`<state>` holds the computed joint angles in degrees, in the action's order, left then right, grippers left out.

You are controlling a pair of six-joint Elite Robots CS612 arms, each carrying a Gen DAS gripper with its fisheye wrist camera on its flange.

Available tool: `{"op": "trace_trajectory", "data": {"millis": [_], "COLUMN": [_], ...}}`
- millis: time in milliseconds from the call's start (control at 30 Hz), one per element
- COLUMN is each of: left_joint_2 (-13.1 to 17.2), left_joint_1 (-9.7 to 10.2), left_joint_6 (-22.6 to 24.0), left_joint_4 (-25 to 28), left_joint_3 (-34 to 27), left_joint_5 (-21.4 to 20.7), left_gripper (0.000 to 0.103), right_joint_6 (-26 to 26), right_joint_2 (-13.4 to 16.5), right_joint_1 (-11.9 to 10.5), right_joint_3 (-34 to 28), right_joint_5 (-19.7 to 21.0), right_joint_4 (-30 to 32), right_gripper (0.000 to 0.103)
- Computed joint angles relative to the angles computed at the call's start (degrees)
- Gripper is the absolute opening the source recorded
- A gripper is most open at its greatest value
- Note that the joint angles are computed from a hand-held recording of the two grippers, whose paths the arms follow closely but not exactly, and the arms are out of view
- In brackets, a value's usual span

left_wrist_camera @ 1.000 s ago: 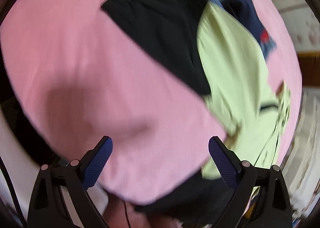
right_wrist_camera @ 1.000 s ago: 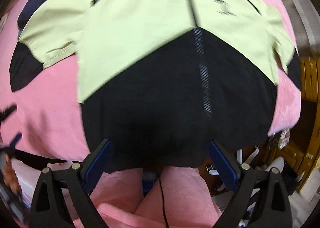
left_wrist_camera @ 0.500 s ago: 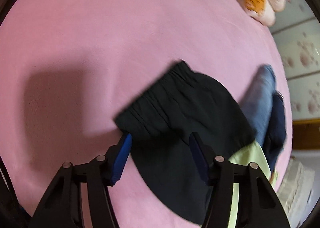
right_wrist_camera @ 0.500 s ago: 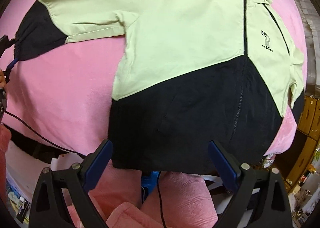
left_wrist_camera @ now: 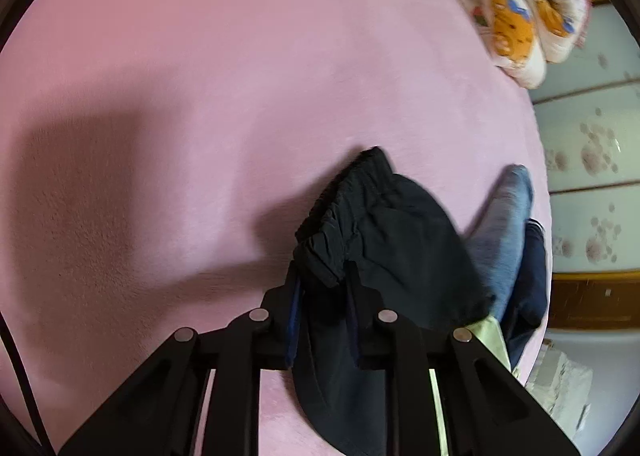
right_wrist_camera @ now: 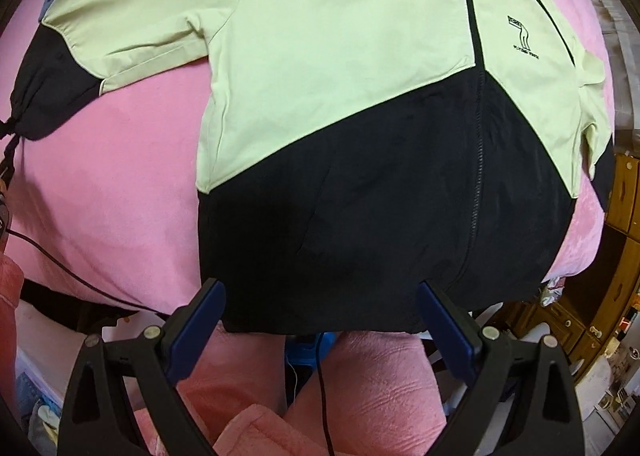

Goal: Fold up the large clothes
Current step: 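Reach to the black sleeve cuff and grasp it with the left tool, then carry the sleeve across the jacket front with the left tool and release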

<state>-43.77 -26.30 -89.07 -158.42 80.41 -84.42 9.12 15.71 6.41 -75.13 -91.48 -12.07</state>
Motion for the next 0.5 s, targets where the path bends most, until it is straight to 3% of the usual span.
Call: {"op": "trace_trajectory", "data": {"millis": [267, 500], "left_joint_2": [-2.60, -5.53], "left_joint_1": [-2.66, -7.24], "left_joint_6": [5.56, 14.74], "left_joint_4": [-5.10, -5.12], "left_joint_3": [-0.92, -3.40], "left_joint_5": [6.15, 10.83], "left_gripper": [0.016, 0.016], "right_joint_6": [-0.05, -0.61], "right_joint_2": [0.94, 2.48], "right_joint_1": [-1.17, -4.99], "right_joint_3": [-4.28, -11.12], "right_joint_5": [2.55, 10.27], "right_joint_4": [-2.23, -10.37], "right_gripper": [0.091, 0.090]}}
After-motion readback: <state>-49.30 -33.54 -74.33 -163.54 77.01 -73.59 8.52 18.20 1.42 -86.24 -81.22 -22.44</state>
